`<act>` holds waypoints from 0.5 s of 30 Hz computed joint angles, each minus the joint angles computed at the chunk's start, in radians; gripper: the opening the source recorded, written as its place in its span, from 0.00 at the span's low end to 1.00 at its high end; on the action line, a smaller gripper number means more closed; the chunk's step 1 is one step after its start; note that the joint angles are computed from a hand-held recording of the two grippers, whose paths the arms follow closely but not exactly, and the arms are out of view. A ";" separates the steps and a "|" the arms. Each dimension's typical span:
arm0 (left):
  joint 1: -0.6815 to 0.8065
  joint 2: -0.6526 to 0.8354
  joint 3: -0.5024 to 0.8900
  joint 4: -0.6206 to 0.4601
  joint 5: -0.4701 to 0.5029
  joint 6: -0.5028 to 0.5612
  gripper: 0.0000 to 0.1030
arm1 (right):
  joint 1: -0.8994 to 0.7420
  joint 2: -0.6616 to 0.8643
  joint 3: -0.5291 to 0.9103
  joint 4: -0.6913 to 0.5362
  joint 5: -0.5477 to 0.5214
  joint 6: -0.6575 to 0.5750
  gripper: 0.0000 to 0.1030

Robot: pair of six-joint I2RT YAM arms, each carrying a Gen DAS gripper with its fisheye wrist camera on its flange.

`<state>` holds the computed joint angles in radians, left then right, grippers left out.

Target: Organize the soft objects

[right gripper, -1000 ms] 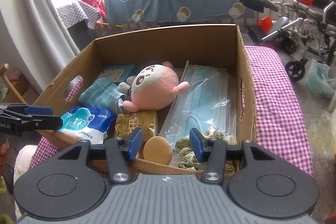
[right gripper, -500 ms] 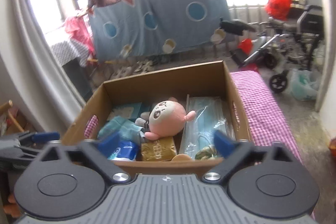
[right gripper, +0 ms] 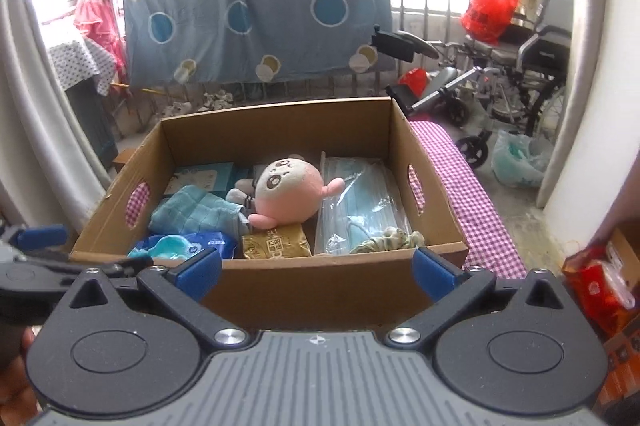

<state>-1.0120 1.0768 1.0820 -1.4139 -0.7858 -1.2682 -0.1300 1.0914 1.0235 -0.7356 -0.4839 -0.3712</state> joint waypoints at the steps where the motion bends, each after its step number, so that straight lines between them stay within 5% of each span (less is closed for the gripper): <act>1: 0.005 0.005 0.004 -0.003 0.012 -0.018 1.00 | 0.009 0.005 -0.002 0.011 0.011 0.019 1.00; 15: 0.058 0.083 0.073 -0.042 0.094 -0.073 0.99 | 0.065 0.059 -0.016 0.020 0.085 0.034 1.00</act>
<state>-0.9537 1.1601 1.1549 -1.4563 -0.6922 -1.3415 -0.0650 1.1503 1.0076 -0.7157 -0.3986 -0.3368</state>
